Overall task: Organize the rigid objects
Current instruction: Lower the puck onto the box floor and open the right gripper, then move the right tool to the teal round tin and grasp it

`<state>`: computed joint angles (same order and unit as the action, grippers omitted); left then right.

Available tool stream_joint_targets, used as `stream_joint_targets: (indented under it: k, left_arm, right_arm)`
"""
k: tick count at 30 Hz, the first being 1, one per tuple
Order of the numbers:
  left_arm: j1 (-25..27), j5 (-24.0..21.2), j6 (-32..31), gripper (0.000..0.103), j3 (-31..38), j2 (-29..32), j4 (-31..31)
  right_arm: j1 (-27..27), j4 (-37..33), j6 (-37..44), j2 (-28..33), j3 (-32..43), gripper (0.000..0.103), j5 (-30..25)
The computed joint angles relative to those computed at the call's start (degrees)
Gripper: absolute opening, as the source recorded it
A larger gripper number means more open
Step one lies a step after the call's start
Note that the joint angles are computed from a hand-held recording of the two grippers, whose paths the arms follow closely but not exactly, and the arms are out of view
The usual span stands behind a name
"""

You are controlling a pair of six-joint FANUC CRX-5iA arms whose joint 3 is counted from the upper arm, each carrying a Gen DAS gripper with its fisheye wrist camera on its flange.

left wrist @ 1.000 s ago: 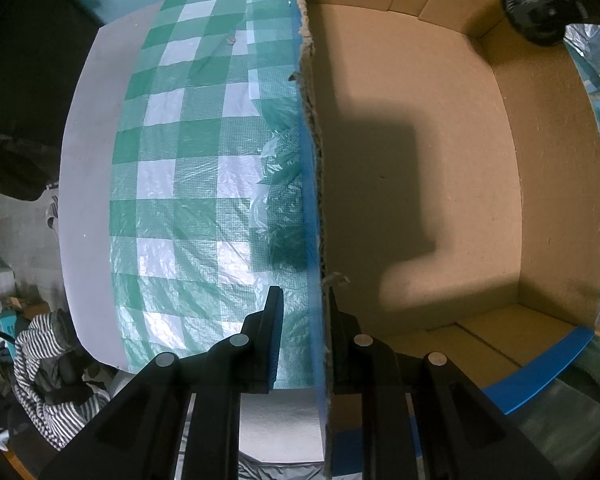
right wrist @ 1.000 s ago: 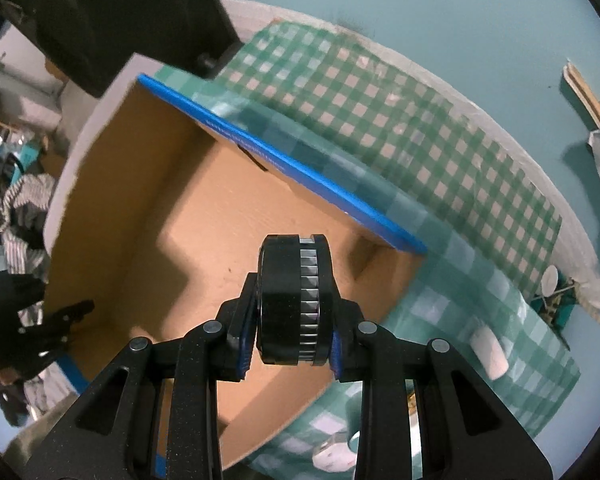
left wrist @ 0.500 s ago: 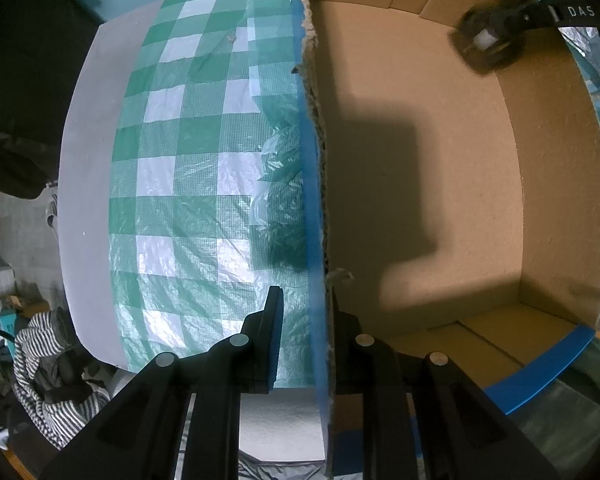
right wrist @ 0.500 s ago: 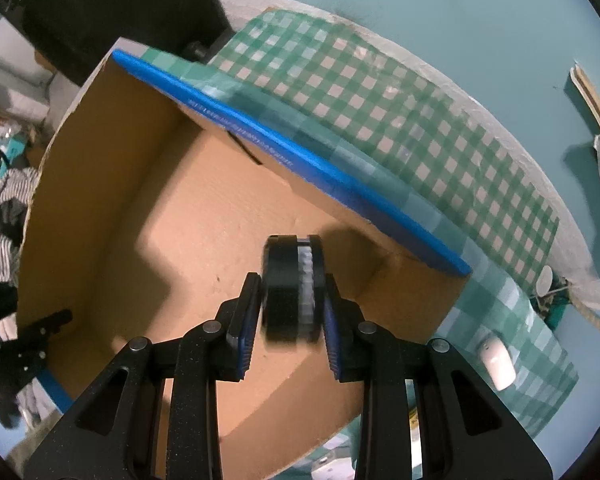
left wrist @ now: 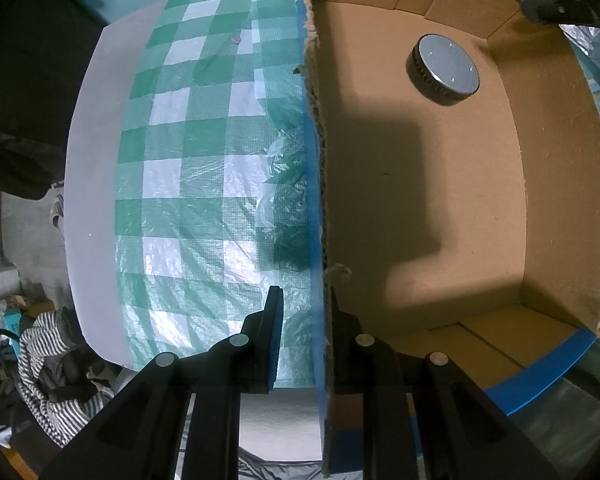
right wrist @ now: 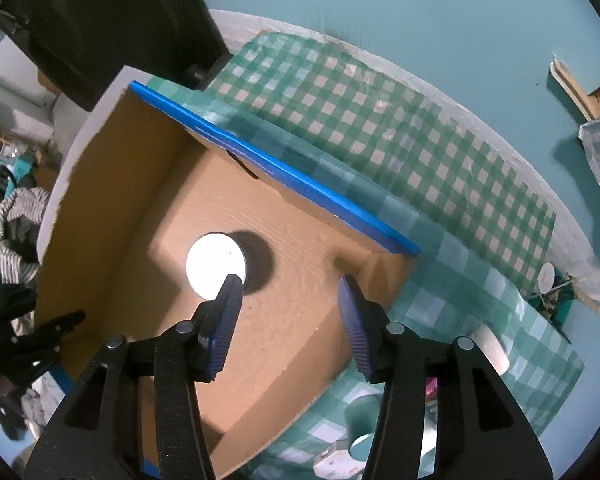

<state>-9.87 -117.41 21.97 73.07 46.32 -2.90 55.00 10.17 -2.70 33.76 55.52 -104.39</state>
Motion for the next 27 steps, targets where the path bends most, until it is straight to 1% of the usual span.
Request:
stream_joint_targets:
  k: [3, 9, 18, 22, 27]
  left_arm:
    - [-0.09, -0.08, 0.35, 0.019, 0.04, -0.1, -0.03]
    - [0.19, 0.24, 0.69, 0.019, -0.55, -0.38, 0.13]
    - [0.4, 0.23, 1.05, 0.019, 0.05, 0.0, 0.34]
    - [0.53, 1.42, 0.97, 0.019, -1.9, -0.98, 0.32]
    - [0.62, 2.24, 0.84, 0.019, -3.26, -1.75, 0.27]
  right_arm:
    - [0.87, 1.39, -0.45, -0.1, 0.83, 0.05, -0.38]
    - [2.6, 3.49, -0.82, 0.79, 4.6, 0.051, -3.23]
    - [5.46, 6.68, -0.71, 5.04, 15.02, 0.056, -11.83]
    - [6.82, 7.65, -1.65, 5.94, 17.5, 0.056, -14.17]
    - [8.34, 7.75, -3.62, 6.19, 18.88, 0.056, -16.13]
